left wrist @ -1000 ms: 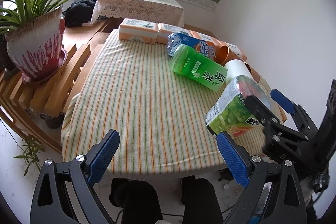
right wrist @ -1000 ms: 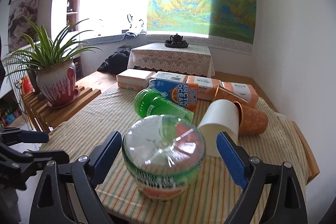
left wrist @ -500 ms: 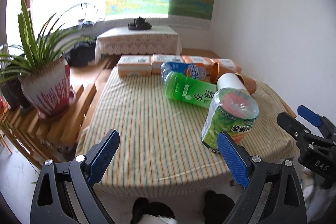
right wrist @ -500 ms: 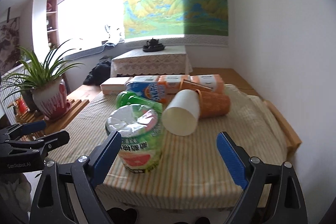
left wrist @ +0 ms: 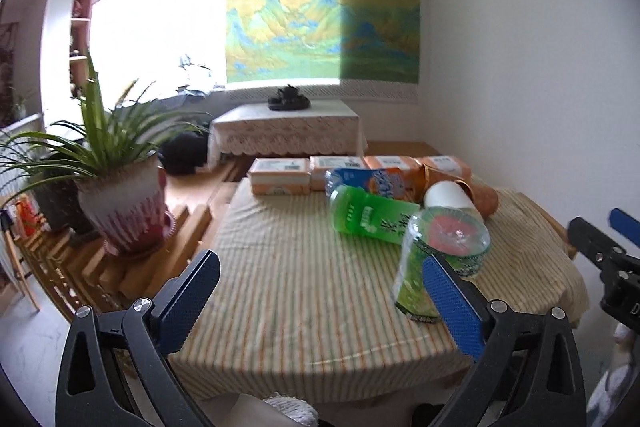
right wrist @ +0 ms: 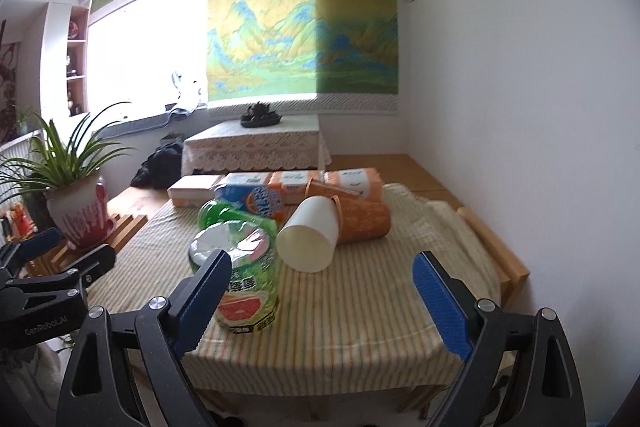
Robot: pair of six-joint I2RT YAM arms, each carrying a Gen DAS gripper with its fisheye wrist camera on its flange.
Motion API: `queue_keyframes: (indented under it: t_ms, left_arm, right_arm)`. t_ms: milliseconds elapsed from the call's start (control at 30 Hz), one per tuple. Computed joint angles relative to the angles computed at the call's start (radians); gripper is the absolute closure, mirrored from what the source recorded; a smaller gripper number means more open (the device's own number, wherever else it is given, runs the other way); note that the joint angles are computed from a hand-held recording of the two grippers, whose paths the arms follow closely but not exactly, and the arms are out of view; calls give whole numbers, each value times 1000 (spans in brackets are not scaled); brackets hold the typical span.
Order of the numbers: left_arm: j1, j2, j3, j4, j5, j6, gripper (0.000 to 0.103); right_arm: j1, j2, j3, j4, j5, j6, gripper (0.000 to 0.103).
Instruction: Flip cup upside down
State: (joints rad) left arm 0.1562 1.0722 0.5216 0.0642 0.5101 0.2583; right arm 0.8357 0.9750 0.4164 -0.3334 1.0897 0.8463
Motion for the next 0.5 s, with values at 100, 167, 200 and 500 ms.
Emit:
queue_keyframes:
  t_ms: [100,167,200,500]
  left_arm:
    - [4,-14,-20,30,-11,-5,1]
    - [10,-22,-25,34,-9,-3,1]
    - [12,-26,-25,32,-7,-2,1]
    - [4,-56,-28,15,-5,2,1]
  right_arm:
    - [42,48,31,-81,82,85,13]
    - [57,63,41,-115,113,125,13]
    - [63,61,41,-126,118,138,13]
    - [72,41,34,-147,124,159,13]
